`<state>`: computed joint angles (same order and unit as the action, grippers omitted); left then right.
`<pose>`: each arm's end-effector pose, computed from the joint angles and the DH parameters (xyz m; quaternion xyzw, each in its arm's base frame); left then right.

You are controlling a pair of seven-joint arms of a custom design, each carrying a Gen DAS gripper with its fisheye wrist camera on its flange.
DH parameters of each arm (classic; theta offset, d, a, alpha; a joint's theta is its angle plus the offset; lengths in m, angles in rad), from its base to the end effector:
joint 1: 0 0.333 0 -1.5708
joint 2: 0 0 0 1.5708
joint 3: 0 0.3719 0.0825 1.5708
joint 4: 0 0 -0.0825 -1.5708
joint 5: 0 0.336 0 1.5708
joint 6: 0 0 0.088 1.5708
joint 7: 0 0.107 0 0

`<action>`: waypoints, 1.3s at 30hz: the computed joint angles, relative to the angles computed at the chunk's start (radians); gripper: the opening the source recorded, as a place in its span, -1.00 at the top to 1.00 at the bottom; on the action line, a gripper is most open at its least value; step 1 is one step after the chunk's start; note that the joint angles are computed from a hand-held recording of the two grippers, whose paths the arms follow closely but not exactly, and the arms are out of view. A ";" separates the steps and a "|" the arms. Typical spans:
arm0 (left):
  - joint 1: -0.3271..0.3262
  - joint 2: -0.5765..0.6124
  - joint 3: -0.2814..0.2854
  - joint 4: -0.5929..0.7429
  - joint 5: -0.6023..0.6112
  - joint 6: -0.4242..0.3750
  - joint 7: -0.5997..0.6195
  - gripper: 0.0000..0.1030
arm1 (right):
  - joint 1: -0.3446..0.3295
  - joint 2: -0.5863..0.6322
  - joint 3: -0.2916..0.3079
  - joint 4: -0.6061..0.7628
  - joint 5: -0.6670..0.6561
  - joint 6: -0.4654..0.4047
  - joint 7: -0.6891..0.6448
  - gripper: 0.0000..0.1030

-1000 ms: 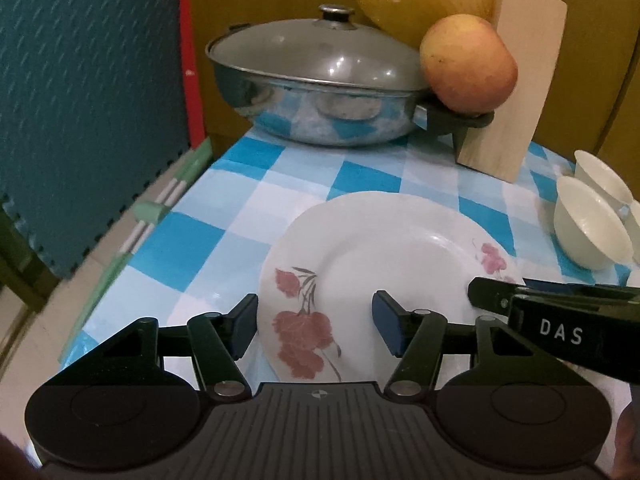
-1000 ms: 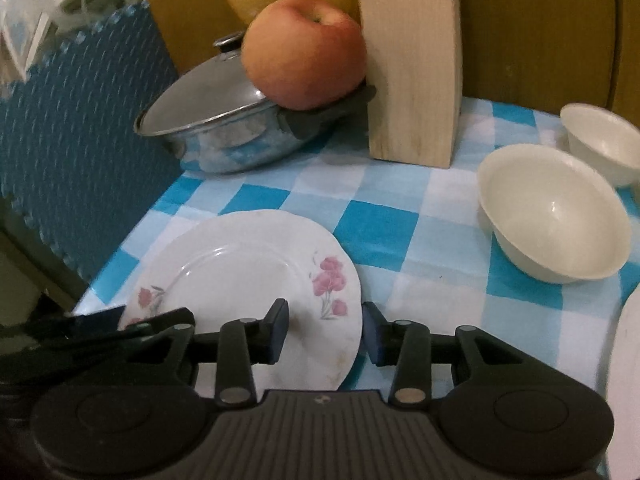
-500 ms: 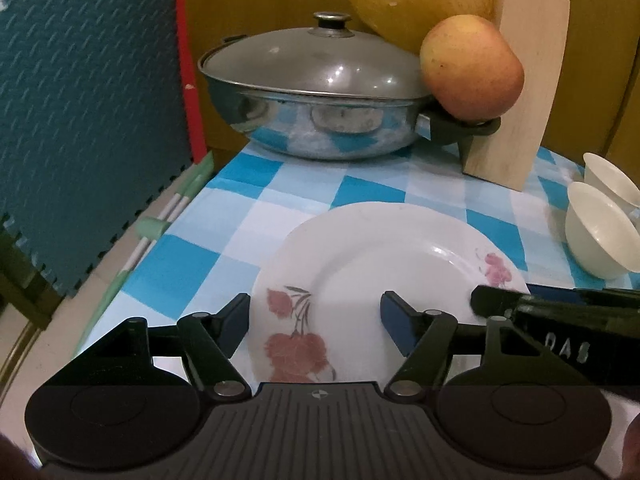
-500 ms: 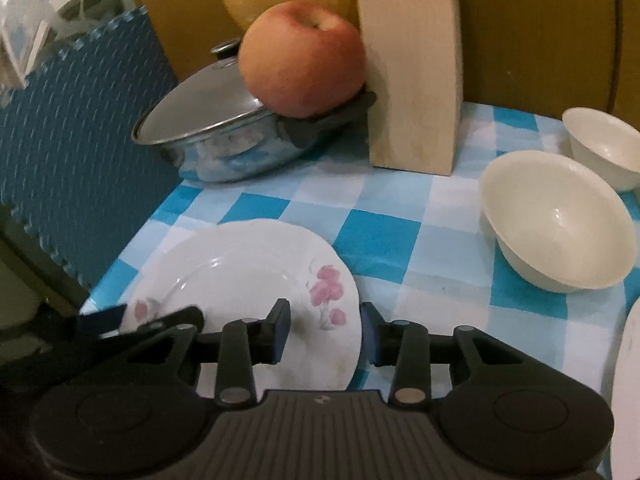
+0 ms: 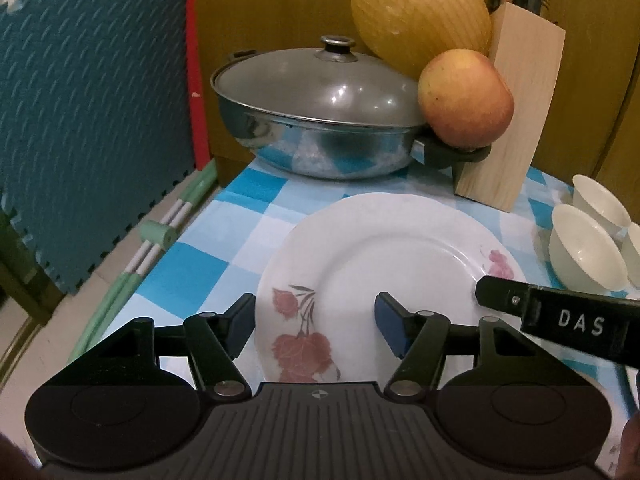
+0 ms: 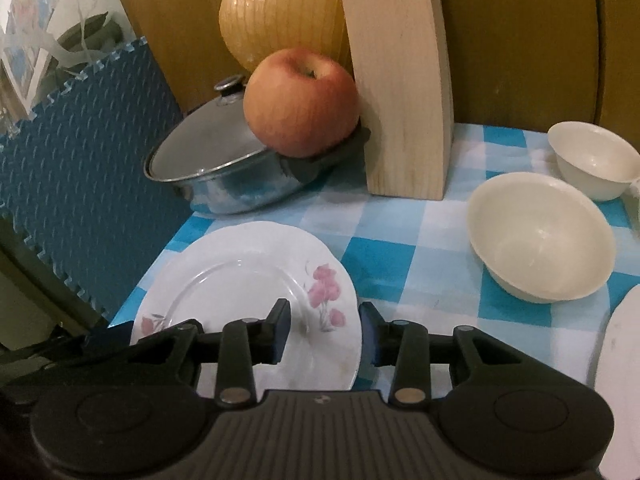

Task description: Organize plates and bowls

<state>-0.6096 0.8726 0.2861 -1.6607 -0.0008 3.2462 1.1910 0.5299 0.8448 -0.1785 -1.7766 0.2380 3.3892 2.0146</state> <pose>0.6763 -0.2897 0.2734 -0.6141 0.6968 -0.2925 0.2276 0.6627 0.2490 0.2600 -0.5721 0.7241 -0.1759 0.3426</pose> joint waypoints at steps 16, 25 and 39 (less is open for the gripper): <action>-0.041 -0.021 0.019 -0.043 -0.043 0.045 0.048 -0.35 | 0.026 -0.043 -0.021 -0.070 0.026 0.011 -0.001 0.35; -0.049 -0.032 0.008 -0.064 -0.071 0.063 0.086 -0.36 | 0.039 -0.071 -0.028 -0.124 0.050 0.036 -0.014 0.35; -0.049 -0.060 -0.043 -0.113 -0.095 0.099 0.169 -0.35 | 0.068 -0.142 -0.038 -0.264 0.112 0.081 -0.045 0.35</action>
<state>-0.6584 0.8122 0.2431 -1.7736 -0.0961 3.3448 1.3602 0.5983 0.7026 -0.2168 -2.0403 0.3499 3.4698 1.9696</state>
